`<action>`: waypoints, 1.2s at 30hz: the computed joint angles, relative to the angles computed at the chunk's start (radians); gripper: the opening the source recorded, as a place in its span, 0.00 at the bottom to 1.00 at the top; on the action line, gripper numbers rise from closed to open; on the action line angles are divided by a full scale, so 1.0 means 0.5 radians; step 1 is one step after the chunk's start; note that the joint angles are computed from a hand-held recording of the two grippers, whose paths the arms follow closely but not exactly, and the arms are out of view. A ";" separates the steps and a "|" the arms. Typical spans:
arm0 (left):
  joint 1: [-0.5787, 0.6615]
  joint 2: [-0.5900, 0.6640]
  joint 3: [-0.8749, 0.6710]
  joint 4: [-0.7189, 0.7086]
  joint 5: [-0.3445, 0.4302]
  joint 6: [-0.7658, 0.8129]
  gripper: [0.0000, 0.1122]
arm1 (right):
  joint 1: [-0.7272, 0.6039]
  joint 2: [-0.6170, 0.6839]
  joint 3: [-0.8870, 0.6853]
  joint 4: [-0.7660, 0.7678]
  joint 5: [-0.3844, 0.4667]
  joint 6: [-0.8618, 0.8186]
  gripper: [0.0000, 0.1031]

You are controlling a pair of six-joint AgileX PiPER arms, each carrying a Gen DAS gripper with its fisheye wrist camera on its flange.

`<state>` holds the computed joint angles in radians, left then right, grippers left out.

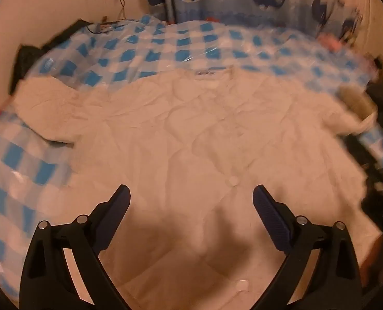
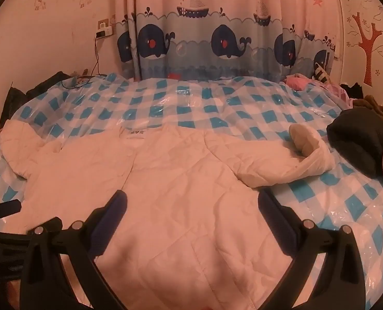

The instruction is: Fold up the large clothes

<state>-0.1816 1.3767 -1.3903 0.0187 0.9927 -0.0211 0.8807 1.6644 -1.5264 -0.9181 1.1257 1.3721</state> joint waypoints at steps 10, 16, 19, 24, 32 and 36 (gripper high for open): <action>0.065 0.041 -0.048 0.027 0.054 -0.102 0.82 | -0.009 -0.006 0.021 0.032 -0.081 0.012 0.95; 0.054 0.078 -0.084 0.189 0.073 -0.231 0.84 | -0.011 0.028 -0.014 0.079 -0.093 -0.065 0.95; 0.078 0.106 -0.113 0.201 0.099 -0.271 0.84 | 0.002 0.062 -0.048 0.086 -0.063 -0.116 0.95; 0.051 0.129 -0.116 0.253 0.080 -0.340 0.84 | -0.002 0.087 -0.068 0.124 -0.052 -0.164 0.95; -0.093 0.201 -0.173 0.410 0.141 -0.467 0.84 | -0.027 0.086 -0.083 0.187 -0.071 -0.213 0.95; -0.107 0.209 -0.177 0.429 0.138 -0.481 0.85 | -0.027 0.099 -0.103 0.195 -0.061 -0.239 0.95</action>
